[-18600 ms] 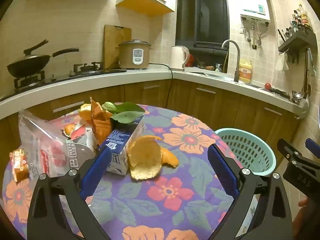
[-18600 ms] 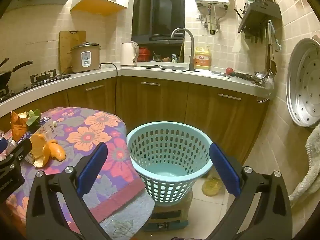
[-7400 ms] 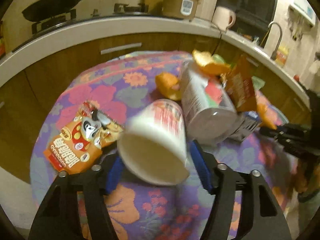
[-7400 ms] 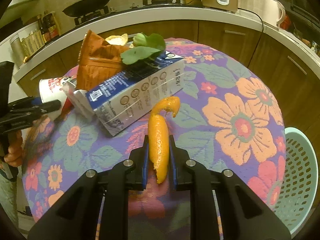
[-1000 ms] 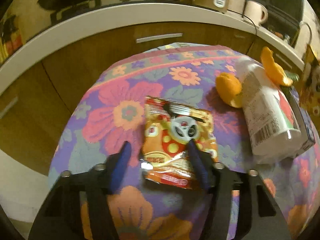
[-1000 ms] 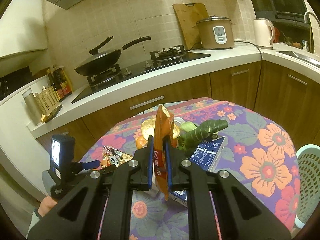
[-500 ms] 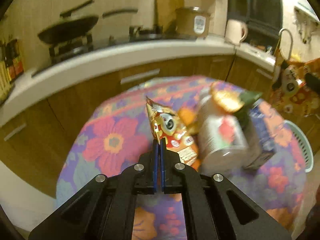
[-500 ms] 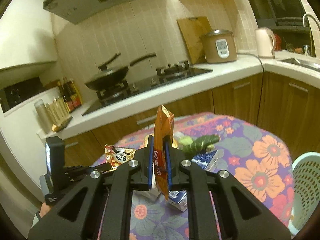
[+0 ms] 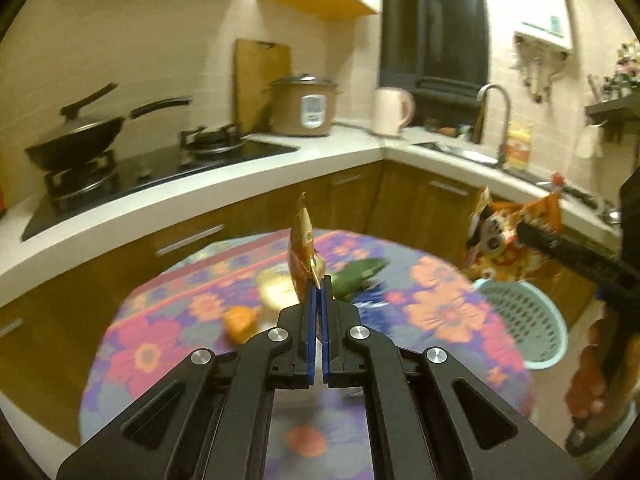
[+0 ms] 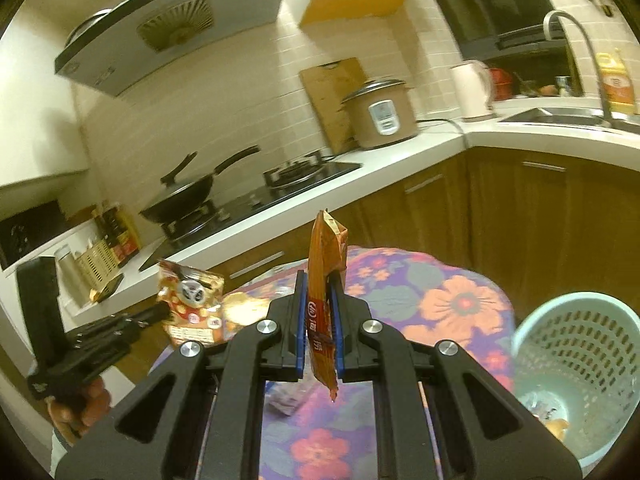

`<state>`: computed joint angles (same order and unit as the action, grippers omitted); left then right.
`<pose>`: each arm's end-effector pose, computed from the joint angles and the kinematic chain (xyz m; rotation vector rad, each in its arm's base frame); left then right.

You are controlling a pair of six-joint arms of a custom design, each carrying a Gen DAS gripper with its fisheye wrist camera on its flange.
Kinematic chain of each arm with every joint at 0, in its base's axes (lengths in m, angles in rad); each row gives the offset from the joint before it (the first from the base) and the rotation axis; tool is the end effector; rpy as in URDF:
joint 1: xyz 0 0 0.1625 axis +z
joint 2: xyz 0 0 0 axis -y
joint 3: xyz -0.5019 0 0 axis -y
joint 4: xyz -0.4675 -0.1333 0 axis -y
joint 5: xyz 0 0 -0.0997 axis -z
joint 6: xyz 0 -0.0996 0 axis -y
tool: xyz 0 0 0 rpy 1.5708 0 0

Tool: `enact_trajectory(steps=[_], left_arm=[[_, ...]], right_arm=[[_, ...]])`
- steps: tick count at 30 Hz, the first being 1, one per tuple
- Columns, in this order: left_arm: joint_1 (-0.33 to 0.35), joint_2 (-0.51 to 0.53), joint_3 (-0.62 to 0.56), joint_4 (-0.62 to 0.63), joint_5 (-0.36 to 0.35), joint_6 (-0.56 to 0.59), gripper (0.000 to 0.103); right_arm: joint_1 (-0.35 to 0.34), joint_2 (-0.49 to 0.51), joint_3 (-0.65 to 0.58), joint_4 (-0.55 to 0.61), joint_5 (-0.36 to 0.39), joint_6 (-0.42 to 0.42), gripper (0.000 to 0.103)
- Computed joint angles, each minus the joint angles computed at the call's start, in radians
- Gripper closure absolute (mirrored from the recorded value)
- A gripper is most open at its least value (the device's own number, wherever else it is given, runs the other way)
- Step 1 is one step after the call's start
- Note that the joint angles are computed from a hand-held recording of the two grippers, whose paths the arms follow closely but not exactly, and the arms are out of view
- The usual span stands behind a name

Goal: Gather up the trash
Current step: 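Carry the snack bag and chip bag over the blue basket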

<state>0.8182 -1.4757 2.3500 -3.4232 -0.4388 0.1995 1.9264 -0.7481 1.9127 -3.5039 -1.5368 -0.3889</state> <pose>-0.1365 -0.4727 0.3626 0.3049 2.0173 -1.3247 0.3696 -0.6025 0.0722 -1.0713 2.6891 -1.1711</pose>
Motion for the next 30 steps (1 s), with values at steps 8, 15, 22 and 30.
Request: enact_trajectory(steps=[8, 15, 22, 30], left_arm=[[0.017, 0.118, -0.081, 0.001, -0.207, 0.009, 0.103], [0.073, 0.294, -0.212, 0.097, -0.390, -0.017, 0.103], [0.120, 0.487, -0.373, 0.239, -0.477, -0.052, 0.103], [0.162, 0.593, -0.480, 0.365, -0.532, -0.092, 0.103]], right_arm=[[-0.104, -0.066, 0.045, -0.066, -0.075, 0.026, 0.095], [-0.216, -0.109, 0.048, 0.007, -0.140, 0.100, 0.095], [-0.282, -0.107, 0.026, 0.108, -0.193, 0.134, 0.094], [-0.311, -0.097, -0.002, 0.159, -0.235, 0.172, 0.094]])
